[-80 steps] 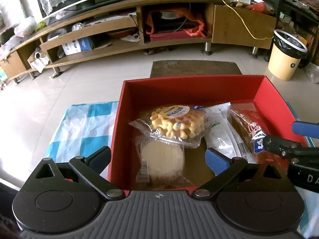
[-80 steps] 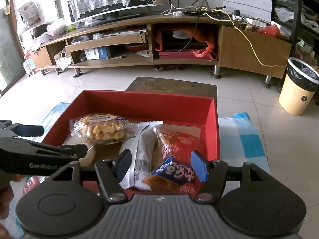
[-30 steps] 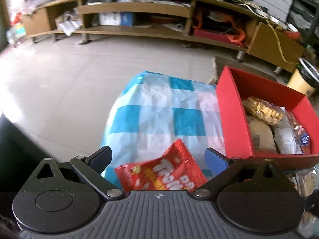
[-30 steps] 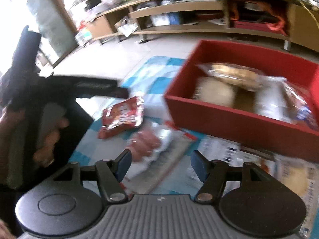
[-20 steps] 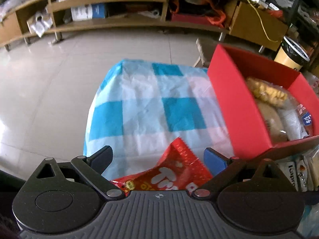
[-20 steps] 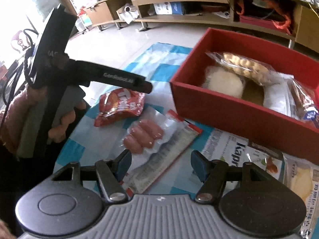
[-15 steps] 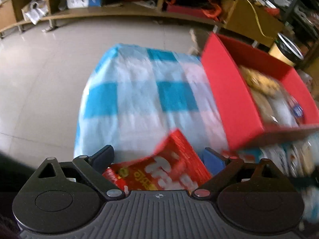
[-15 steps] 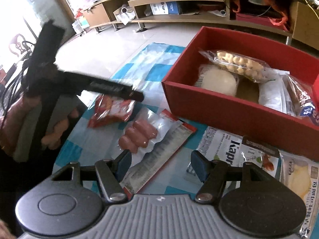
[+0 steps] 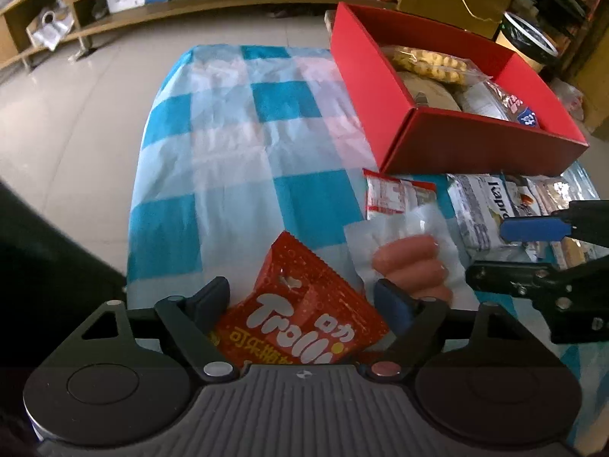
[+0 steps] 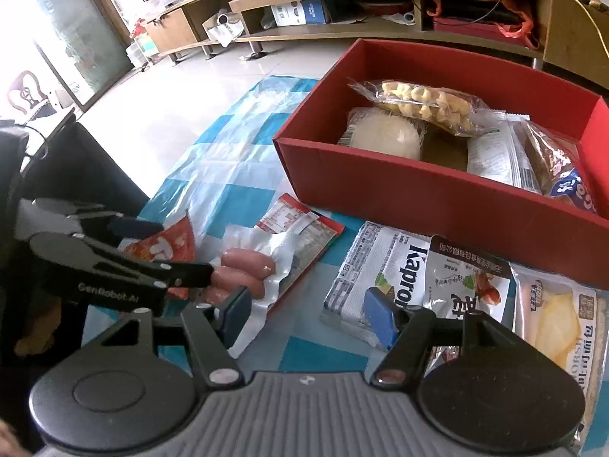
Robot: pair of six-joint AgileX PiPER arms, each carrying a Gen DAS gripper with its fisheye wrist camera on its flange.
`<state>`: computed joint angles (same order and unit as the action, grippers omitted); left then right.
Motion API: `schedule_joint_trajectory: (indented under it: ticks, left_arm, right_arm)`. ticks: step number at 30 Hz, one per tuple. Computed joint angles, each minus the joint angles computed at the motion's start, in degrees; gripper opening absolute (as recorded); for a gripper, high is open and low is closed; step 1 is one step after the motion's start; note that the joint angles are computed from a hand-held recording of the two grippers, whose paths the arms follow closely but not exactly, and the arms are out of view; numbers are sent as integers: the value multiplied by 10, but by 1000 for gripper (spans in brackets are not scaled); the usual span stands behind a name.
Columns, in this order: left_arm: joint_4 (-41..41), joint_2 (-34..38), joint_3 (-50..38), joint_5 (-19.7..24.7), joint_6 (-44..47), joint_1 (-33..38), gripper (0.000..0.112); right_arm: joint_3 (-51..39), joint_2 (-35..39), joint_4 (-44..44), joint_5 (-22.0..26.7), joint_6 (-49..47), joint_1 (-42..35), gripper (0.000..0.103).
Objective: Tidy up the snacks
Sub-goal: 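Move both tools back over the snacks on the checked cloth, then grasp the red Trolli bag with the left tool while the right grasps the sausage pack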
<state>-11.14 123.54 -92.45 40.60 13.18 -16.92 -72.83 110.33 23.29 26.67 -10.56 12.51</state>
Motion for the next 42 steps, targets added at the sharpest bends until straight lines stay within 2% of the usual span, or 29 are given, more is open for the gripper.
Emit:
schedule_joint_trajectory:
  ticks: [5,12,15,19,22,25,29,32,36,38,40,42]
  left_arm:
    - [-42,-22,28,12,59,14,98]
    - [-68,-49,66,23,147,19,101]
    - [-29,-53,89,-8,125,4,99]
    - [72,-53,110,-38,36,-21,87]
    - [77,-65,120,-48,8,-17,71]
    - [61,-71,123,-46,-8,-6,65]
    - [73,-80,131,-45,-35,-3,63]
    - [70,-86,139,-40,-37,-1,63]
    - [71,-83,130,-30,-42,-3,64]
    - [72,-82,129,-28,-44,-4,64]
    - [77,-80,127,-28,-45,-7,64]
    - [87,-79,127,-30,-52,-12,64]
  right_arm:
    - [4,-2,-6,-1,1,7,61]
    - [-7,7,-5,2,-2,12,62]
    - [-21,15,-14,8,6,17,62]
    - [-54,34,-25,25,31,22,62]
    - [-78,45,-54,35,65,33,62]
    - [-114,65,-103,56,114,55,63]
    - [-170,106,-173,87,191,82,63]
    - [-198,130,-243,99,247,104,69]
    - [-223,148,-258,113,258,108,73]
    - [-220,146,-267,109,256,112,70]
    - [-189,129,-269,82,235,111,59]
    - [-159,106,-274,68,225,111,55]
